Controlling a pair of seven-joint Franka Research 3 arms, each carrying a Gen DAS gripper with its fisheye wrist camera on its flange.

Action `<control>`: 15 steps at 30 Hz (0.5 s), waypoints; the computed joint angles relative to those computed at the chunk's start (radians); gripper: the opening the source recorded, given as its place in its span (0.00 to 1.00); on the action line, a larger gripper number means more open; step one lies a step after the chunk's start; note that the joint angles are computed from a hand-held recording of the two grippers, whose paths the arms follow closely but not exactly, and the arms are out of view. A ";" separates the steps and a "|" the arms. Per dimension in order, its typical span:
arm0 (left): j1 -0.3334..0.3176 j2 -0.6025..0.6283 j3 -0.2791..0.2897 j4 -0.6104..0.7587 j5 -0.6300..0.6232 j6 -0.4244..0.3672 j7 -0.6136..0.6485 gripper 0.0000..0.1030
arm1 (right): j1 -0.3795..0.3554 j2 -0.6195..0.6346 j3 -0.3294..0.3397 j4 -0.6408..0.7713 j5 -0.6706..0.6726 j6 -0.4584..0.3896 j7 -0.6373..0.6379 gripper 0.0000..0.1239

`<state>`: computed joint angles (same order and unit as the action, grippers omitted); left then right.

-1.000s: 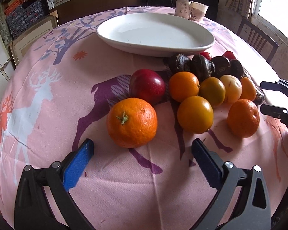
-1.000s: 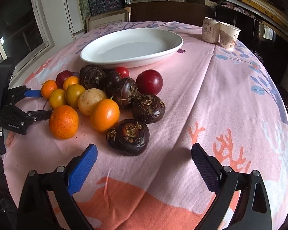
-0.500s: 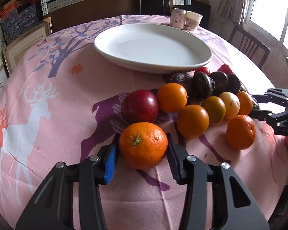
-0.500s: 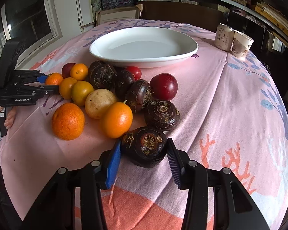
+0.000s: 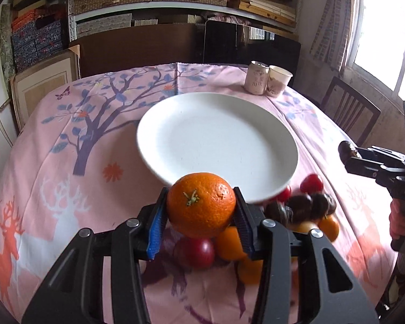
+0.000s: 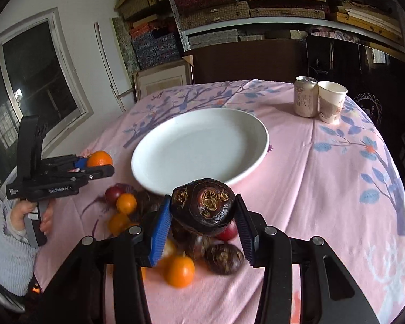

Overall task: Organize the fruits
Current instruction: 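Carry both fruits onto the white plate and open both tools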

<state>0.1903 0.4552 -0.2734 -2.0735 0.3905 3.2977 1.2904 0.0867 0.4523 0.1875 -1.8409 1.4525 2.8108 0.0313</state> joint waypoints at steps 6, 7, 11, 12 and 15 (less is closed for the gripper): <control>-0.148 0.158 0.121 0.255 -0.050 -0.130 -0.013 0.44 | 0.114 0.238 -0.065 0.303 -0.344 0.022 0.376 0.38; -0.145 0.177 0.115 0.277 -0.056 -0.143 -0.006 0.44 | 0.127 0.271 -0.078 0.342 -0.391 0.018 0.425 0.38; -0.106 0.221 0.064 0.311 -0.078 -0.155 0.042 0.65 | 0.136 0.328 -0.086 0.395 -0.503 0.023 0.527 0.39; -0.128 0.220 0.090 0.306 -0.079 -0.132 0.035 0.75 | 0.122 0.334 -0.071 0.400 -0.506 0.030 0.534 0.46; -0.110 0.212 0.070 0.285 -0.073 -0.109 0.058 0.82 | 0.068 0.328 0.001 0.383 -0.499 0.067 0.509 0.55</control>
